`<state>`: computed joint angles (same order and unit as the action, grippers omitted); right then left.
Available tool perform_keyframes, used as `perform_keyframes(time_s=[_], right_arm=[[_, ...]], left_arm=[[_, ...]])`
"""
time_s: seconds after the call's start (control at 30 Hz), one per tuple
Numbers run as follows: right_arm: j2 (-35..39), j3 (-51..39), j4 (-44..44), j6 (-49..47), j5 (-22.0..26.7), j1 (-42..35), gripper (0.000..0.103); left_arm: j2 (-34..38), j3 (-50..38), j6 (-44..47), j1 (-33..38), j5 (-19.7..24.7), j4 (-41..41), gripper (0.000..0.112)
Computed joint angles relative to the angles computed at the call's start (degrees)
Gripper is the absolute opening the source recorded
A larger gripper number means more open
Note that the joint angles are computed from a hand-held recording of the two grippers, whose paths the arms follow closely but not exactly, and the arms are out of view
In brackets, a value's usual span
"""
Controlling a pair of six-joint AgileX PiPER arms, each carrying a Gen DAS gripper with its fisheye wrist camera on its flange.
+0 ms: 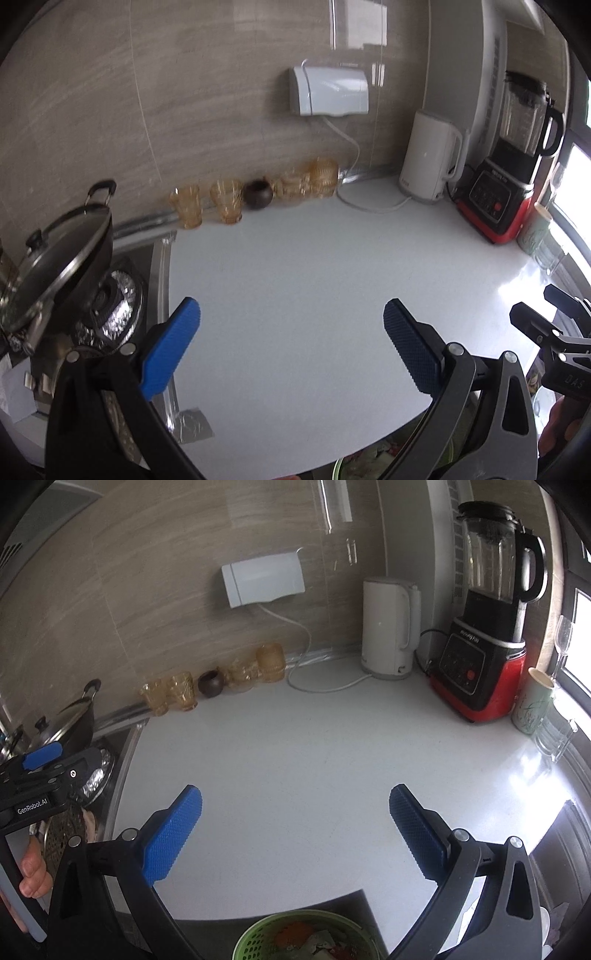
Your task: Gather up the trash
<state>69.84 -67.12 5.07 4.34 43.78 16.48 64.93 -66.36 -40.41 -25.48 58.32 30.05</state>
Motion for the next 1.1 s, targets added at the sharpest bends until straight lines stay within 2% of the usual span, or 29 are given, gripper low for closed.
perform_keyframes(time_s=[0.33,0.43,0.77,1.1], right_arm=[[0.7,-9.5,-5.1,2.9,1.0,0.4,0.101],[0.9,-11.2,-5.6,3.5,1.2,0.6,0.101],[1.8,-13.1,-4.8,3.0,1.7,0.8,0.101],[1.6,-13.1,-7.2,4.5,2.0,2.7,0.101]], left_arm=[[2.2,-10.4,-3.8,-3.8,2.6,8.2,0.095],[3.2,-13.1,-5.3,-5.4,4.6,10.9,0.095],[3.6,-14.1,-7.9,-5.7,6.7,13.1,0.095],[3.4,-14.1,-7.6,-4.9,6.2,12.0,0.095]])
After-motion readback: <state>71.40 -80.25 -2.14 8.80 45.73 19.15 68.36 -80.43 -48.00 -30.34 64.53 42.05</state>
